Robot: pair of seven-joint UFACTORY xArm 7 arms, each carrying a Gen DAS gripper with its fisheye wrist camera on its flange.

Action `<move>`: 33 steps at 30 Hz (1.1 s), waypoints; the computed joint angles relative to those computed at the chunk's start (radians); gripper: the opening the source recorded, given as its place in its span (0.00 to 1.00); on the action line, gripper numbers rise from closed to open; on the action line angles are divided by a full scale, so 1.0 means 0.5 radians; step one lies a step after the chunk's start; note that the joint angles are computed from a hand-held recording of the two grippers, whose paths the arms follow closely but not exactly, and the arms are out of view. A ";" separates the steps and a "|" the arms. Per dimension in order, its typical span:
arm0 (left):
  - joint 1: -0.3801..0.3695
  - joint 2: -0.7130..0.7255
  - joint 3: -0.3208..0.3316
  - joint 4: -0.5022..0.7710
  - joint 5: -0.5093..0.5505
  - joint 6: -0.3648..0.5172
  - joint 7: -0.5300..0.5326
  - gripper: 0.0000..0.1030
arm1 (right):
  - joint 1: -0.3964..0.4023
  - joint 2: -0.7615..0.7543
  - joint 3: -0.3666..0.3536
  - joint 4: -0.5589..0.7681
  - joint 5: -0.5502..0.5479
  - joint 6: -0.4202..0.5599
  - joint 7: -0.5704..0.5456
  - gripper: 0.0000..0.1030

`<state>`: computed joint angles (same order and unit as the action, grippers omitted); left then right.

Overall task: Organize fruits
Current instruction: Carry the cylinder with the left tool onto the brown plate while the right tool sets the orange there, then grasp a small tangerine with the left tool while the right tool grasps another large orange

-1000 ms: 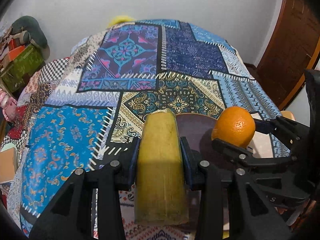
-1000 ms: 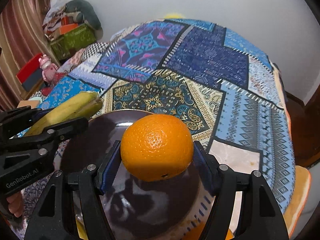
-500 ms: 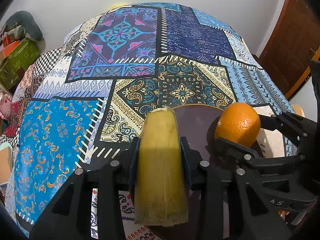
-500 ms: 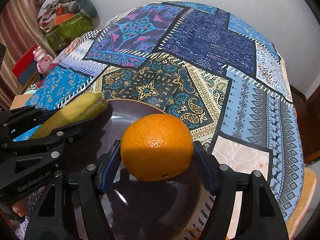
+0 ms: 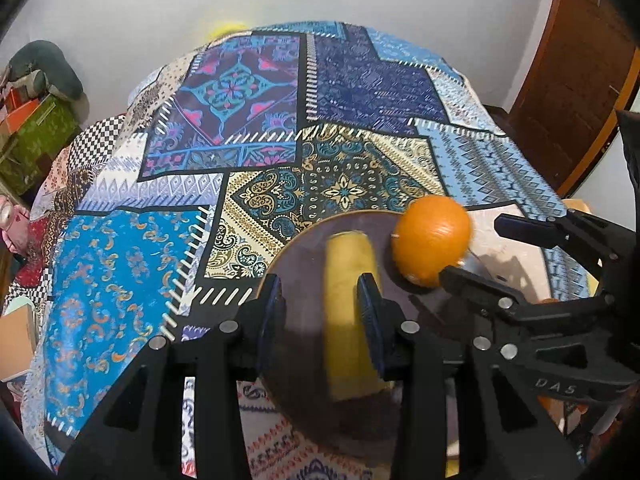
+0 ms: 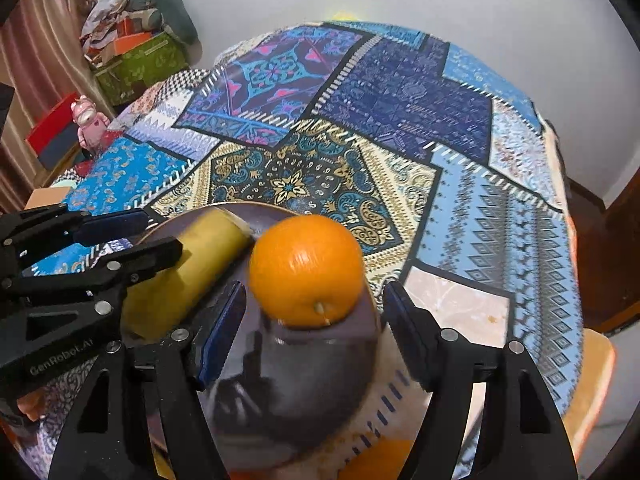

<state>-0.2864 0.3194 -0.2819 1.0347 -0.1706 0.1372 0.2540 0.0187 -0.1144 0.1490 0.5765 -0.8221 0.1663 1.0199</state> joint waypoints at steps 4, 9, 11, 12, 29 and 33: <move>0.091 -0.150 -0.091 -0.115 -0.130 -0.014 0.090 0.38 | -0.015 -0.178 0.037 -0.104 0.047 0.008 0.010 0.66; 0.107 -0.392 -0.107 -0.313 -0.340 -0.071 0.244 0.47 | -0.069 -0.532 0.139 -0.299 0.186 0.034 -0.032 0.67; 0.102 -0.487 -0.107 -0.388 -0.480 -0.078 0.363 0.48 | -0.082 -0.658 0.175 -0.366 0.254 0.049 -0.062 0.68; 0.087 -0.528 -0.094 -0.421 -0.529 -0.079 0.405 0.49 | -0.080 -0.754 0.194 -0.413 0.288 0.079 -0.072 0.69; -0.421 -1.031 0.361 -1.004 -0.963 0.040 0.749 0.55 | 0.222 -1.708 0.371 -0.970 0.925 0.489 -0.251 0.72; -0.532 -1.053 0.435 -1.079 -1.013 0.043 0.783 0.55 | 0.288 -1.762 0.375 -1.058 1.013 0.504 -0.226 0.72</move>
<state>-0.5523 -0.2071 -0.0644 0.4953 -0.6773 0.1586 0.6453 0.1626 -0.9956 0.3363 0.0473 -0.3157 0.4184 0.9069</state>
